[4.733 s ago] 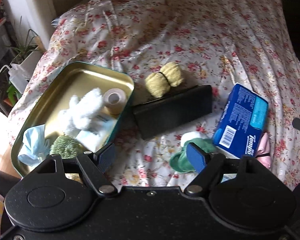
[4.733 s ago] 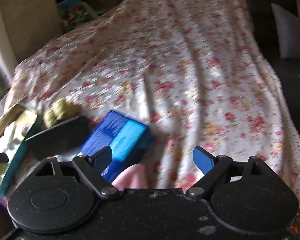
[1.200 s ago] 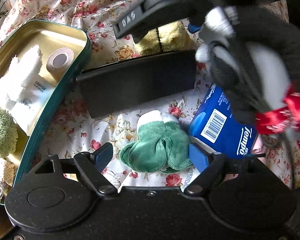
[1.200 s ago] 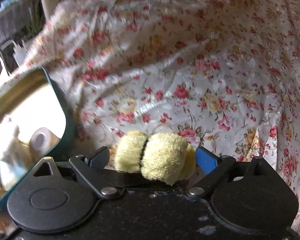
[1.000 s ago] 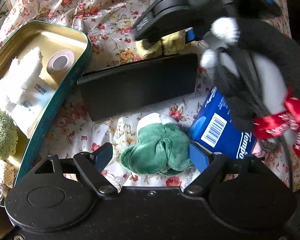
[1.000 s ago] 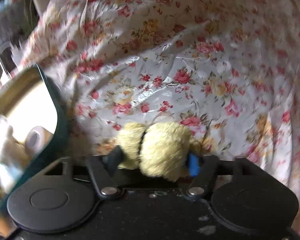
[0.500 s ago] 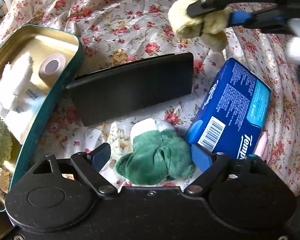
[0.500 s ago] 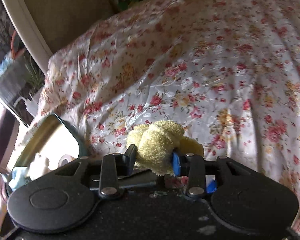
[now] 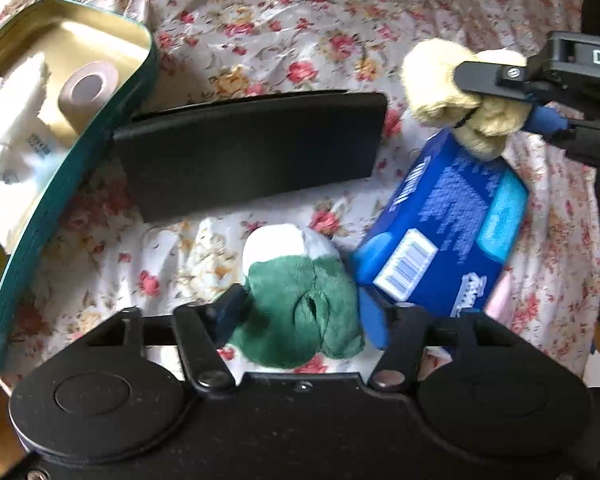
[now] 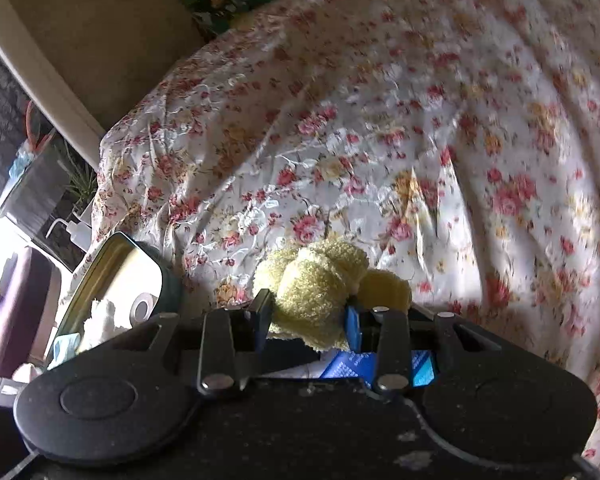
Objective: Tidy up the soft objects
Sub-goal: 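Grasp the green plush mitten with the left gripper while the right gripper holds the yellow ball, then carry the mitten into the tin tray and release it while the right gripper drops the yellow ball there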
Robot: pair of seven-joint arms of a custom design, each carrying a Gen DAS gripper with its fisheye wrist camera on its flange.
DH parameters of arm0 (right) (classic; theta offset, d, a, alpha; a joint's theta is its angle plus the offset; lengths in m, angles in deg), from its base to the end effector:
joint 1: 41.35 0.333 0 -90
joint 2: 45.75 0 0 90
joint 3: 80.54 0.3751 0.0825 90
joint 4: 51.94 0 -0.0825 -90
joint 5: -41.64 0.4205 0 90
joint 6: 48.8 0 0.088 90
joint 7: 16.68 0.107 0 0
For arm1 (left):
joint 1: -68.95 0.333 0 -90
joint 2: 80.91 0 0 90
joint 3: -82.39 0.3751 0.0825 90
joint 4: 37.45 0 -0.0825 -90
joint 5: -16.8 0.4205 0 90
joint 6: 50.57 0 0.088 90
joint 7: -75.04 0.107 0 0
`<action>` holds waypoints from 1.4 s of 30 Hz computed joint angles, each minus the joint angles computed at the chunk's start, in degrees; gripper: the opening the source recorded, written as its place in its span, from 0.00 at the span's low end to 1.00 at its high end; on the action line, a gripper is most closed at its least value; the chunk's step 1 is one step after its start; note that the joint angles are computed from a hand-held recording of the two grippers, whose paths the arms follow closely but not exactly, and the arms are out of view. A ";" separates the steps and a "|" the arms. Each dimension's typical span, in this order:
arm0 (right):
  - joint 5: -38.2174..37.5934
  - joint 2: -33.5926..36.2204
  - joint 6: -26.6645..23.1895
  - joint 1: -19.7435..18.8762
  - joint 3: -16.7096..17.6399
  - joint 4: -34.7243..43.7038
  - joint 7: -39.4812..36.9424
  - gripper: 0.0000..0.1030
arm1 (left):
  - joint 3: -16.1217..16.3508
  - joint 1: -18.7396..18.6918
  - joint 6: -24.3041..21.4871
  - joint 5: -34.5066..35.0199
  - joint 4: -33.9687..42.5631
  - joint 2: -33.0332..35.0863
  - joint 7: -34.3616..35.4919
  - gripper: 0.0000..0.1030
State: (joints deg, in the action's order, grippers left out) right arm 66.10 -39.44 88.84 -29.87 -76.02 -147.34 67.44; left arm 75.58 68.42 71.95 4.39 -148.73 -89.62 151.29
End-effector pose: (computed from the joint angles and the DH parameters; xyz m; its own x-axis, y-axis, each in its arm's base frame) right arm 0.6593 0.1888 0.6581 0.2551 -0.8982 -0.3579 -0.8290 -0.0127 -0.5591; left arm 0.5664 -0.0869 0.6349 0.1493 -0.9526 0.2651 -0.9353 -0.2230 -0.2748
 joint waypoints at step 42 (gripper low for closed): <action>1.74 -1.32 6.79 2.64 1.48 -3.92 -6.83 0.35 | -0.34 11.29 8.77 22.01 -1.51 -7.91 -18.44 0.49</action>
